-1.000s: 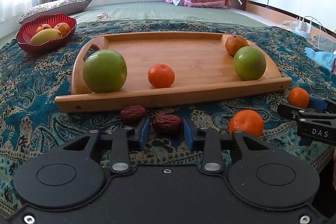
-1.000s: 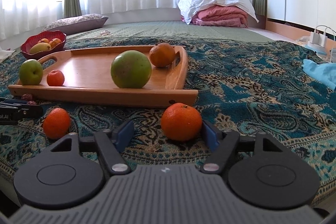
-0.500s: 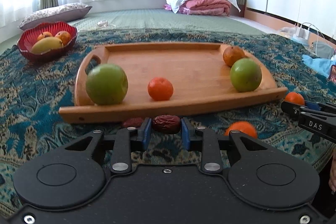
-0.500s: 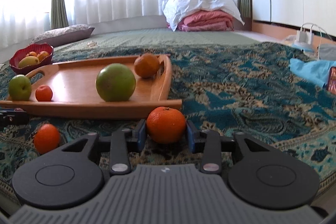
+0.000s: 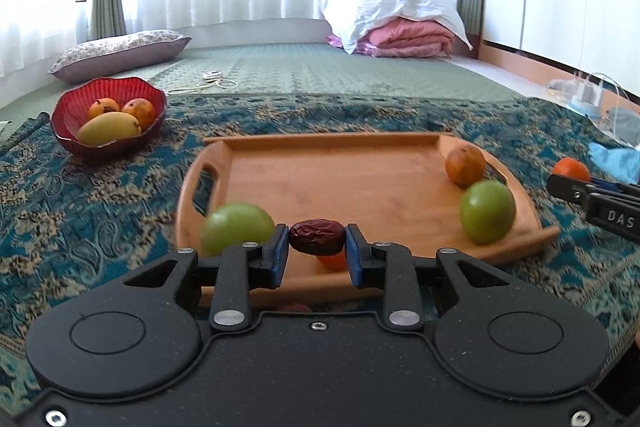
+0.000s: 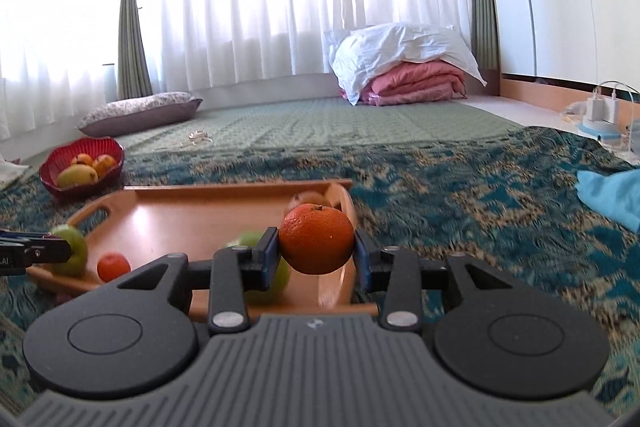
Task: Organize fruits
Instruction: 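Carry the red date over the tray with the left tool while the right tool lowers the tangerine onto it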
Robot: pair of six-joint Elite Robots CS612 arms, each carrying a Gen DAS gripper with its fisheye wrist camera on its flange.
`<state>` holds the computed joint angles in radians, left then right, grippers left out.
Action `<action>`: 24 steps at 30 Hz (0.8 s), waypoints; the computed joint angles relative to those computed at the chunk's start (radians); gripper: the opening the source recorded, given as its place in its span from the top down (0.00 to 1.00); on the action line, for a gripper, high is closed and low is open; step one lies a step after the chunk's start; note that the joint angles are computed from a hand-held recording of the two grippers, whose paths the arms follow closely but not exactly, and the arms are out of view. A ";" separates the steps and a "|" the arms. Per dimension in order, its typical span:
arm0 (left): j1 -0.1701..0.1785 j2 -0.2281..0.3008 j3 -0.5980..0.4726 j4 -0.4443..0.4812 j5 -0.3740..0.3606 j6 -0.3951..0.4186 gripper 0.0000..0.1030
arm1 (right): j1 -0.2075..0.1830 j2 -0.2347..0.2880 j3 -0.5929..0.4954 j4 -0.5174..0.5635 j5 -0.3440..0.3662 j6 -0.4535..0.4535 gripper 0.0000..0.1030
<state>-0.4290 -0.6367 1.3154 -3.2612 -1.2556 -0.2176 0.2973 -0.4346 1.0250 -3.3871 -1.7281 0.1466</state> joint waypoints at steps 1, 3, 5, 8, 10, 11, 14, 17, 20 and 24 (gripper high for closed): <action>0.003 0.001 -0.007 0.003 0.001 -0.001 0.73 | -0.002 0.002 -0.012 0.011 0.006 0.000 0.58; 0.010 0.004 -0.023 0.011 0.003 0.000 0.73 | -0.005 0.008 -0.038 0.038 0.012 0.000 0.58; 0.017 0.009 -0.045 0.024 0.004 0.005 0.73 | -0.009 0.012 -0.065 0.077 0.020 0.017 0.58; 0.033 0.017 -0.089 0.080 -0.012 0.003 0.73 | -0.017 0.019 -0.108 0.147 0.042 0.060 0.58; 0.046 0.024 -0.121 0.129 -0.040 -0.013 0.73 | -0.023 0.023 -0.141 0.205 0.060 0.068 0.58; 0.053 0.029 -0.140 0.158 -0.055 -0.023 0.73 | -0.026 0.025 -0.158 0.241 0.075 0.061 0.58; 0.067 0.049 -0.197 0.237 -0.077 -0.047 0.73 | -0.032 0.033 -0.205 0.334 0.109 0.038 0.58; 0.076 0.073 -0.253 0.302 -0.068 -0.045 0.73 | -0.036 0.049 -0.262 0.446 0.143 0.027 0.58; 0.088 0.093 -0.306 0.393 -0.107 -0.065 0.73 | -0.041 0.071 -0.331 0.574 0.181 0.037 0.58; 0.100 0.119 -0.371 0.511 -0.139 -0.102 0.73 | -0.047 0.106 -0.422 0.712 0.219 0.069 0.58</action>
<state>-0.3293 -0.5178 0.9440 -2.7500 -1.3948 -0.3193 0.2503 -0.3291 0.6031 -2.6753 -1.5091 0.2156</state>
